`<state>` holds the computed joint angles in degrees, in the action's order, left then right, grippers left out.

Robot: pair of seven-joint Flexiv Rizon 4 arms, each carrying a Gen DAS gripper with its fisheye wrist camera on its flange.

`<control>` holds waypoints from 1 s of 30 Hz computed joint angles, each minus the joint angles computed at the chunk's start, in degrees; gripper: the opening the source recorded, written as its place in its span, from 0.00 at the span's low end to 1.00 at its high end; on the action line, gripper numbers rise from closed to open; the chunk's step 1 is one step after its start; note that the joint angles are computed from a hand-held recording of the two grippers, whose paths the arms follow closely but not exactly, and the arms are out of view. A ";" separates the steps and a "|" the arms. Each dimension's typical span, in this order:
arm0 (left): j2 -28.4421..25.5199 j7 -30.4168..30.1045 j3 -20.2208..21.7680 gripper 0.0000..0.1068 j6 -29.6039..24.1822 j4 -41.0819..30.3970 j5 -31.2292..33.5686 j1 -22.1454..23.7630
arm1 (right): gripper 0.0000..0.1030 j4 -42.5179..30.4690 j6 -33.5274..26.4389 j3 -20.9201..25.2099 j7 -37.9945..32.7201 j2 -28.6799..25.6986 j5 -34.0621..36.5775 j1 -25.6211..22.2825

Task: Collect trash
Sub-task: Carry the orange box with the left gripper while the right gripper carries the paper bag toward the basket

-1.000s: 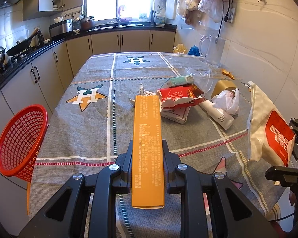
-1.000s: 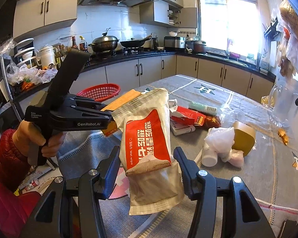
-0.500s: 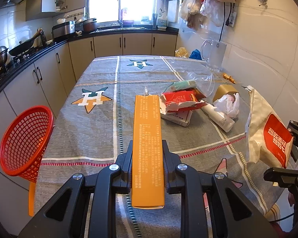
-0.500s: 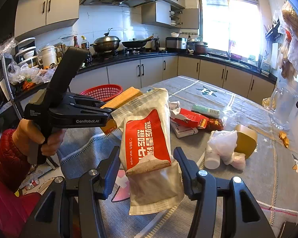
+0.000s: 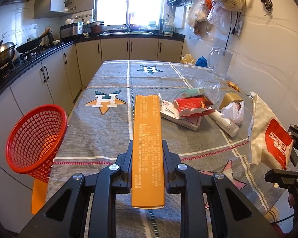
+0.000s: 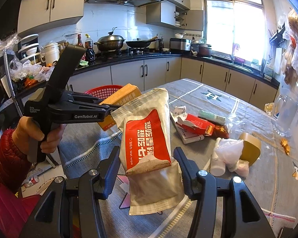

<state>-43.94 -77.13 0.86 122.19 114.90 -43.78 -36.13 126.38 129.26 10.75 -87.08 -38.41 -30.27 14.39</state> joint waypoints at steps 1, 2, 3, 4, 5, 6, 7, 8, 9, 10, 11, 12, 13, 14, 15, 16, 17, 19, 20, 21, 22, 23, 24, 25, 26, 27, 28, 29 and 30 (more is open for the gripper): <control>0.19 -0.46 -0.18 0.21 0.36 0.42 0.40 0.39 | 0.57 -0.08 -0.17 -0.05 -0.09 0.08 0.09 0.19; 0.37 -0.87 -0.37 0.21 0.67 0.81 0.79 0.75 | 0.57 -0.16 -0.34 -0.02 -0.13 0.14 0.04 0.27; 0.55 -1.38 -0.52 0.21 1.12 1.31 1.14 1.11 | 0.57 -0.25 -0.51 0.02 -0.18 0.22 -0.05 0.34; 0.69 -1.73 -0.61 0.21 1.44 1.66 1.39 1.37 | 0.57 -0.28 -0.69 -0.01 -0.33 0.37 0.04 0.55; 0.83 -2.03 -0.72 0.21 1.72 2.02 1.66 1.64 | 0.57 -0.33 -0.93 -0.15 -0.62 0.54 0.38 1.03; 0.98 -2.43 -0.84 0.21 2.11 2.44 1.99 1.99 | 0.57 -0.53 -1.28 -0.19 -0.76 0.65 0.55 1.34; 1.15 -2.88 -0.96 0.21 2.54 2.92 2.27 2.32 | 0.57 -0.70 -1.56 -0.14 -0.85 0.75 0.62 1.51; 1.24 -3.15 -1.03 0.21 2.83 3.19 2.43 2.52 | 0.57 -0.80 -1.82 -0.12 -1.03 0.86 0.74 1.80; 1.42 -3.60 -1.19 0.21 3.26 3.69 2.79 2.90 | 0.57 -0.88 -2.03 -0.19 -1.33 1.03 1.14 2.32; 1.59 -4.02 -1.28 0.21 3.69 4.15 2.95 3.17 | 0.57 -0.95 -2.28 -0.19 -1.52 1.16 1.31 2.57; 1.74 -4.40 -1.39 0.21 4.06 4.56 3.19 3.51 | 0.57 -1.12 -2.58 -0.09 -1.66 1.22 1.27 2.73; 1.96 -4.96 -1.53 0.21 4.56 5.14 3.57 4.01 | 0.57 -1.31 -2.90 0.04 -1.74 1.27 1.19 2.88; 2.14 -5.40 -1.65 0.21 4.95 5.61 3.91 4.44 | 0.57 -1.55 -3.28 0.16 -1.78 1.30 1.15 3.07; 2.33 -5.98 -1.79 0.21 5.48 6.21 4.31 4.91 | 0.57 -1.83 -3.64 0.26 -1.80 1.24 1.02 3.13; 2.58 -6.67 -1.94 0.21 6.06 6.88 4.75 5.48 | 0.57 -2.07 -4.01 0.37 -1.84 1.28 0.95 3.29; 2.79 -7.29 -2.10 0.21 6.55 7.44 5.19 5.98 | 0.57 -2.31 -4.24 0.48 -1.93 1.21 0.86 3.43; 3.00 -7.87 -2.22 0.21 7.05 8.02 5.60 6.42 | 0.57 -2.55 -4.50 0.59 -2.00 1.21 0.79 3.62; 3.40 -8.94 -2.26 0.21 8.03 9.11 6.09 7.24 | 0.57 -3.10 -5.18 0.86 -2.05 1.21 0.40 3.83; 3.60 -9.38 -2.29 0.21 8.45 9.67 6.32 7.59 | 0.57 -3.41 -5.57 0.85 -2.19 1.24 0.49 4.26; 3.86 -9.96 -2.26 0.21 9.07 10.36 6.44 7.92 | 0.57 -3.72 -5.96 0.92 -2.26 1.24 0.44 4.53; 4.02 -10.37 -2.28 0.21 9.45 10.80 6.59 8.27 | 0.57 -3.98 -6.29 0.96 -2.40 1.24 0.45 4.84; 4.15 -10.70 -2.28 0.21 9.75 11.12 6.57 8.50 | 0.57 -4.33 -6.69 0.87 -2.68 1.26 0.64 5.45; 4.36 -11.32 -2.33 0.21 10.23 11.70 6.87 9.04 | 0.57 -4.68 -7.17 0.83 -2.90 1.28 0.77 5.95; 4.53 -11.78 -2.32 0.21 10.67 12.23 7.05 9.40 | 0.57 -5.02 -7.59 0.91 -3.02 1.24 0.72 6.15; 4.75 -12.23 -2.26 0.21 11.16 12.88 7.24 9.80 | 0.57 -5.34 -8.02 0.94 -3.19 1.26 0.81 6.56; 5.00 -12.59 -2.20 0.21 11.53 13.50 7.49 10.23 | 0.57 -5.82 -8.57 1.10 -3.32 1.19 0.70 6.94; 5.16 -12.82 -2.11 0.21 11.84 13.90 7.42 10.44 | 0.57 -6.20 -9.03 1.37 -3.32 1.14 0.47 7.01; 5.29 -13.04 -2.07 0.21 12.06 14.22 7.47 10.76 | 0.57 -6.70 -9.48 1.47 -3.45 1.04 0.40 7.38; 5.41 -13.44 -2.05 0.21 12.37 14.65 7.68 11.22 | 0.57 -7.07 -9.81 1.44 -3.60 1.00 0.53 7.74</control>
<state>-38.53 -90.57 -1.19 134.56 129.54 -36.11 -24.91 119.32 119.44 12.19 -90.68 -37.41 -29.74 22.13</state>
